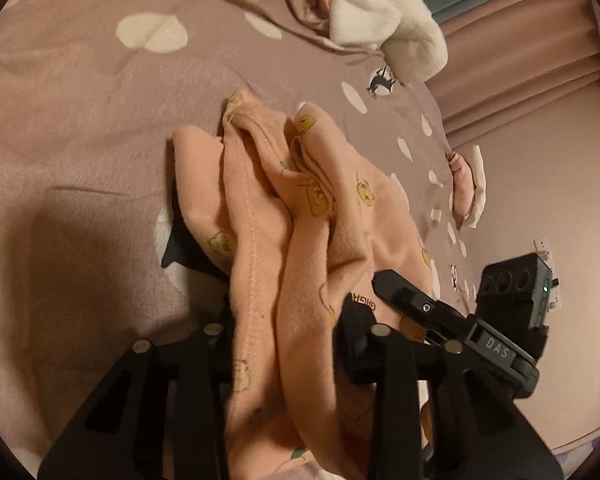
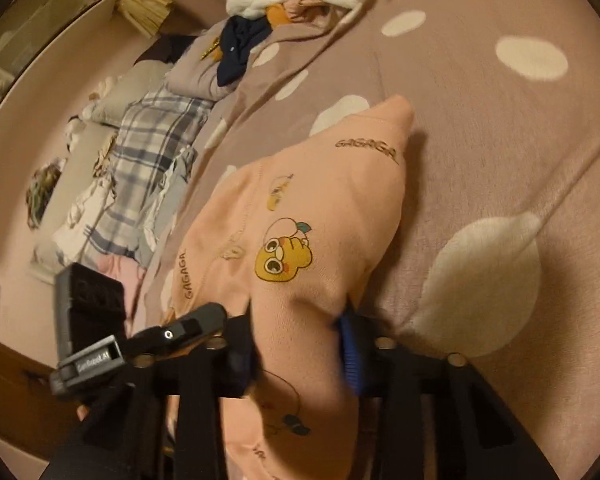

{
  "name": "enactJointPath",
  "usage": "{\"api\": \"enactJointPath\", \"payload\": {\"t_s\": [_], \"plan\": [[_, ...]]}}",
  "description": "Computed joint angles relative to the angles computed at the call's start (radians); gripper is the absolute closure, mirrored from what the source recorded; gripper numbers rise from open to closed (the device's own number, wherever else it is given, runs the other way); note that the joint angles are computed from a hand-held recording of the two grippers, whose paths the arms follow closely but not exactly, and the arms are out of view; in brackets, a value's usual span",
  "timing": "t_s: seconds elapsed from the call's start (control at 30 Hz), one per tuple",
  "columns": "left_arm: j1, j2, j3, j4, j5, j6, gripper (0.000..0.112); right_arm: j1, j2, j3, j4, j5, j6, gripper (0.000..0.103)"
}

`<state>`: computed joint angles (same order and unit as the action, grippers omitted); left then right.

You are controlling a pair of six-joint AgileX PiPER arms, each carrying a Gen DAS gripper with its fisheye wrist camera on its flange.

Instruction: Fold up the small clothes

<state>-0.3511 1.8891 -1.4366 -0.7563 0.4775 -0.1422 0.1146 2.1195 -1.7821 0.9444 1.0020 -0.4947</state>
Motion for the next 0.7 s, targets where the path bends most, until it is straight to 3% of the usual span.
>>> {"api": "enactJointPath", "payload": {"t_s": [0.13,0.23,0.33,0.47,0.6,0.63,0.67,0.7], "plan": [[-0.029,-0.052,0.027,0.069,-0.048,-0.036,0.083,0.007,-0.079,0.056,0.006,-0.036,-0.07,0.074],[-0.049,-0.117,0.055,0.052,-0.092,-0.025,0.083,-0.011,-0.111,0.046,0.022,-0.01,-0.085,0.074],[-0.089,-0.161,0.021,0.189,-0.089,-0.151,0.083,-0.05,-0.155,0.02,0.046,0.05,-0.086,0.074],[-0.181,-0.136,-0.187,0.509,0.004,-0.423,0.083,-0.092,-0.248,0.002,0.012,0.066,-0.077,0.074],[-0.247,-0.046,-0.433,0.65,0.13,-0.577,0.082,-0.158,-0.258,-0.137,-0.027,0.138,0.003,0.074],[-0.27,-0.023,-0.484,0.717,0.165,-0.642,0.075,-0.164,-0.248,-0.17,-0.042,0.154,0.01,0.074],[-0.29,-0.021,-0.496,0.785,0.2,-0.703,0.062,-0.169,-0.236,-0.213,-0.091,0.173,0.027,0.072],[-0.311,0.003,-0.54,0.857,0.271,-0.762,0.046,-0.168,-0.228,-0.241,-0.156,0.18,0.071,0.06]]}}
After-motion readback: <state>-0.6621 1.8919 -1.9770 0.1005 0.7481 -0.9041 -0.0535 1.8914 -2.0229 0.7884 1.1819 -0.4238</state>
